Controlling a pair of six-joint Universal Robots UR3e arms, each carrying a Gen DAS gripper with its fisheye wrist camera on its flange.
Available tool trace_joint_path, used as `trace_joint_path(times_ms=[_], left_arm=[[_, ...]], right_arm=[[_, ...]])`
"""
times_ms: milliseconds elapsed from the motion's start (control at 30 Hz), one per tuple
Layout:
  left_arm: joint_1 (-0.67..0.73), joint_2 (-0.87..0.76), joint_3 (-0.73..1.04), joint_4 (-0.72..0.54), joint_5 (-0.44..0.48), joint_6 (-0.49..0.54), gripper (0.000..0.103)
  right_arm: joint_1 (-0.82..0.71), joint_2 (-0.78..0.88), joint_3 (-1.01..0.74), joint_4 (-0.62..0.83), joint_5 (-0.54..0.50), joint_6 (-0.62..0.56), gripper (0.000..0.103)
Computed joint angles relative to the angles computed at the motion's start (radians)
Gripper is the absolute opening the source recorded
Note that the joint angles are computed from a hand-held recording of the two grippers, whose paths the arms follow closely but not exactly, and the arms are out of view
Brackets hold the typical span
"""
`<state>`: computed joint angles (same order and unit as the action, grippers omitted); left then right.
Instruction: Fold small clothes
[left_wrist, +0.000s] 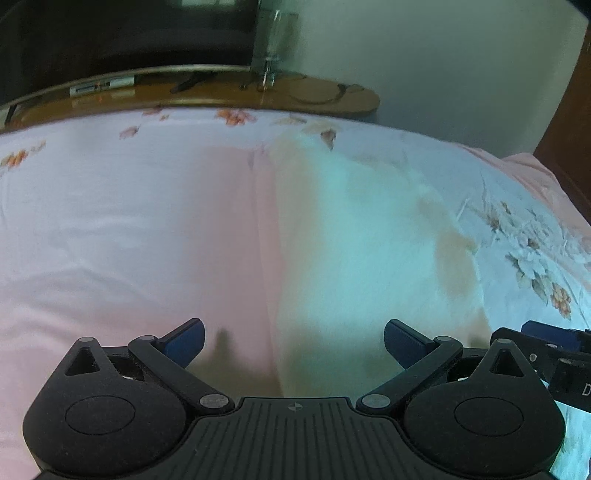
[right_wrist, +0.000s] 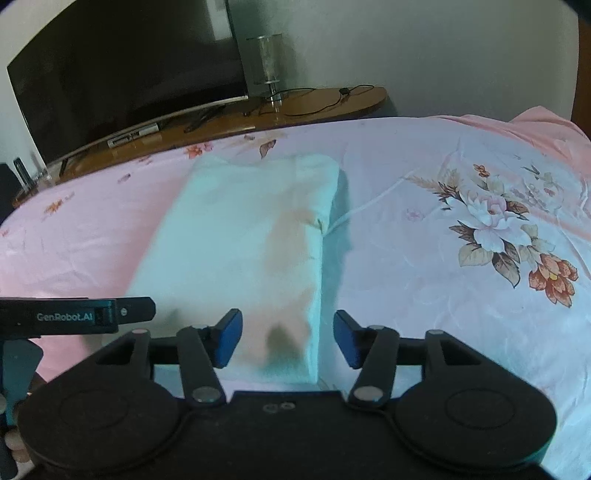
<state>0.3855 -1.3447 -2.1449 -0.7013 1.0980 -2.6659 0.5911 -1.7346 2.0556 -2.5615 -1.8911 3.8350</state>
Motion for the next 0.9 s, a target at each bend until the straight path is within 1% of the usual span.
trace_joint_path(times_ms=[167, 267, 500, 567, 667, 733, 833, 900], left_arm=[[-0.049, -0.082, 0.067, 0.050, 0.027, -0.050, 0.102], [-0.077, -0.142, 0.104, 0.087, 0.048, -0.082, 0.102], [-0.111, -0.281, 0.185, 0.146, 0.066, -0.139, 0.102], [-0.107, -0.323, 0.215, 0.142, 0.044, -0.154, 0.102], [-0.106, -0.387, 0.267, 0.121, 0.004, -0.169, 0.102], [-0.101, -0.430, 0.305, 0.092, -0.040, -0.164, 0.102], [-0.086, -0.486, 0.349, 0.043, -0.114, -0.174, 0.102], [-0.075, -0.504, 0.343, 0.064, -0.152, -0.194, 0.102]], right_arm=[[-0.044, -0.008, -0.011, -0.008, 0.014, -0.020, 0.062], [-0.070, 0.010, -0.019, -0.023, 0.033, -0.046, 0.063], [-0.156, 0.069, -0.003, -0.095, 0.119, -0.090, 0.068], [-0.192, 0.083, 0.010, -0.127, 0.154, -0.094, 0.069], [-0.264, 0.101, 0.042, -0.194, 0.234, -0.102, 0.072], [-0.309, 0.123, 0.059, -0.244, 0.278, -0.105, 0.072], [-0.386, 0.168, 0.082, -0.321, 0.378, -0.099, 0.073], [-0.430, 0.206, 0.098, -0.376, 0.448, -0.091, 0.073]])
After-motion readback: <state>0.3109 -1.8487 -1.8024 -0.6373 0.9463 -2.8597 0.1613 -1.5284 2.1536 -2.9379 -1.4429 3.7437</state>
